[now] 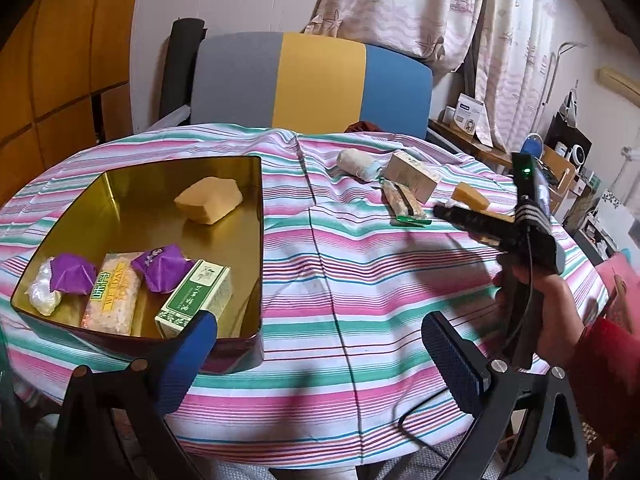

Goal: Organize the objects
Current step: 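Grasp the clear plastic-wrapped bundle with the right gripper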

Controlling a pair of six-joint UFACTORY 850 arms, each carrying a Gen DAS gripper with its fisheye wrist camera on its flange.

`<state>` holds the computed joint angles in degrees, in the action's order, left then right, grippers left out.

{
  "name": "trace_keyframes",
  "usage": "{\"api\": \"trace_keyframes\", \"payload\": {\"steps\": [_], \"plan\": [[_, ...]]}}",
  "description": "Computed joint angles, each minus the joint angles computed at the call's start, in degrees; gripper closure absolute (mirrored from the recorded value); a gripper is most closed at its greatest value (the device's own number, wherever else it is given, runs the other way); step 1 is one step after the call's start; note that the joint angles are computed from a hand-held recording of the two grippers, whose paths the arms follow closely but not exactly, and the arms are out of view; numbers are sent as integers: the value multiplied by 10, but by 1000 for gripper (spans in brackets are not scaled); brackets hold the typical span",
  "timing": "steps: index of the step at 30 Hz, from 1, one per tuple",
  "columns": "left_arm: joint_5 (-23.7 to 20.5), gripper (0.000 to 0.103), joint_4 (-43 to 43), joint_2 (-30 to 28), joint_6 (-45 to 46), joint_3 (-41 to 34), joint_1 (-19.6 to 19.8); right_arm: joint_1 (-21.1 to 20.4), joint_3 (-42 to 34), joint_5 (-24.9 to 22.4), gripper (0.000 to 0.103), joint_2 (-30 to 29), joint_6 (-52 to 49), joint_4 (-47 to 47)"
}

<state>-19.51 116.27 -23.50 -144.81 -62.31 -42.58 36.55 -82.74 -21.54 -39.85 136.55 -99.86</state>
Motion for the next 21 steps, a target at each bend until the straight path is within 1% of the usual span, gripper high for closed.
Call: {"api": "trace_keyframes", "payload": {"steps": [2, 3, 7, 8, 9, 12, 13, 14, 15, 16, 17, 18, 19, 21], "plan": [[6, 0, -2, -2, 0, -3, 1, -5, -4, -35, 31, 1, -42, 63], [8, 0, 0, -3, -4, -4, 1, -11, -11, -44, 31, -1, -62, 93], [8, 0, -9, -3, 6, -4, 1, -27, -49, -50, 31, -24, -140, 168], [6, 0, -13, -3, 10, -5, 0, -30, -63, -50, 31, -32, -171, 192], [6, 0, -14, -3, 10, -4, 0, -31, -87, -60, 32, -48, -227, 236], [5, 0, -28, -3, 25, -4, 0, -33, -143, -90, 33, -82, -338, 326], [4, 0, -32, -3, 28, -4, -1, -33, -150, -96, 34, -87, -353, 336], [4, 0, -36, -3, 32, -5, -1, -34, -161, -102, 40, -94, -374, 351], [4, 0, -41, -4, 37, -7, -1, -35, -160, -103, 48, -95, -385, 359], [4, 0, -43, -5, 38, -7, -1, -34, -167, -111, 52, -99, -401, 374], [5, 0, -47, -6, 41, -9, -1, -33, -169, -118, 61, -101, -413, 384], [7, 0, -50, -7, 44, -12, -1, -33, -173, -124, 63, -104, -428, 394], [8, 0, -54, -8, 47, -15, 0, -32, -170, -119, 64, -102, -425, 389], [8, 0, -62, -10, 57, -21, 0, -31, -138, -90, 65, -84, -373, 337]]}}
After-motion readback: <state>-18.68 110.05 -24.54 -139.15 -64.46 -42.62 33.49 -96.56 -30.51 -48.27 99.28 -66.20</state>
